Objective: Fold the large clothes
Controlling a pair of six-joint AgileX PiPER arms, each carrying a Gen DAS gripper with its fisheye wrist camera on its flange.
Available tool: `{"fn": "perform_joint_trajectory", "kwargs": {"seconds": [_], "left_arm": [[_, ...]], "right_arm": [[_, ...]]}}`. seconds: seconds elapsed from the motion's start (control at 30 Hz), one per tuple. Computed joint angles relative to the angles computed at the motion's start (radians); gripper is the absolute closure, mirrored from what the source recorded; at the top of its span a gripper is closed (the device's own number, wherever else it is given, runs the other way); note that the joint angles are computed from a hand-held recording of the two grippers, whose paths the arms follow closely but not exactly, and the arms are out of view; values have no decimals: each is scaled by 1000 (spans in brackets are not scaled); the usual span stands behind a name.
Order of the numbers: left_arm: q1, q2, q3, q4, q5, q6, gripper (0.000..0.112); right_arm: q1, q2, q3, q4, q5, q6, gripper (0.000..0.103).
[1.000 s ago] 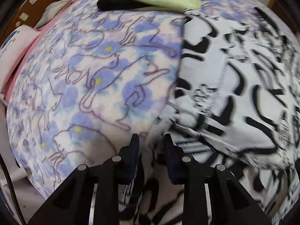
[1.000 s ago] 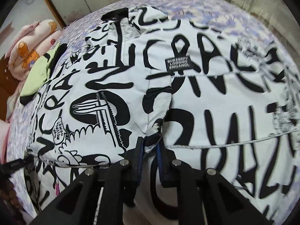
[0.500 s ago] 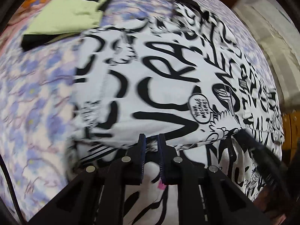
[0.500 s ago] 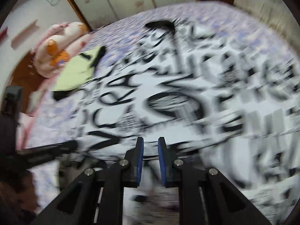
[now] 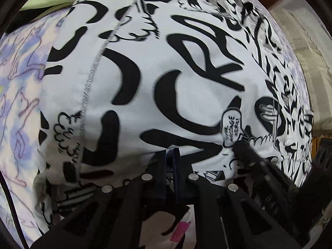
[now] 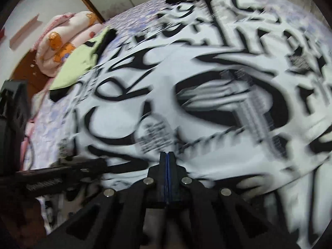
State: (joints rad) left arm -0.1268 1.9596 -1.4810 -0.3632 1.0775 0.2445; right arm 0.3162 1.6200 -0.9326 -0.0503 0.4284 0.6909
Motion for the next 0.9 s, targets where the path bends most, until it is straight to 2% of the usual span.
{"fn": "perform_joint_trajectory", "kwargs": {"seconds": [0.1,0.17,0.23,0.3,0.37,0.43,0.53,0.57,0.63,0.7,0.77,0.83,0.9], "left_arm": [[41,2,-12,-4,-2,6,110],[80,5,-31,-6,12,7,111],[123,15,-55,-21,40,15,111],[154,10,-60,-10,47,13,111],[167,-11,-43,44,23,8,111],[194,-7,-57,25,52,29,111],[185,-24,-93,41,88,6,111],[169,-46,-88,39,77,39,109],[126,-67,-95,39,73,93,105],[85,-32,-153,56,104,92,105],[49,47,-243,79,133,56,105],[24,107,-307,113,126,33,105],[22,170,-385,112,113,9,105]], "right_arm": [[-56,-41,26,-83,50,51,103],[-106,-78,60,-49,50,-15,103],[-122,-92,68,-72,72,-13,103],[-102,-101,52,-188,154,77,103],[-117,-128,67,-194,188,115,103],[-123,-143,67,-196,213,137,103],[-76,-134,-5,-240,335,206,103],[-65,-146,-26,-208,335,179,103],[-60,-176,-29,-83,252,59,103],[-49,-171,-33,32,175,-55,103],[-35,-85,-81,182,113,-172,103],[-25,-1,-116,272,57,-243,103],[-12,109,-193,224,38,-207,103]]}}
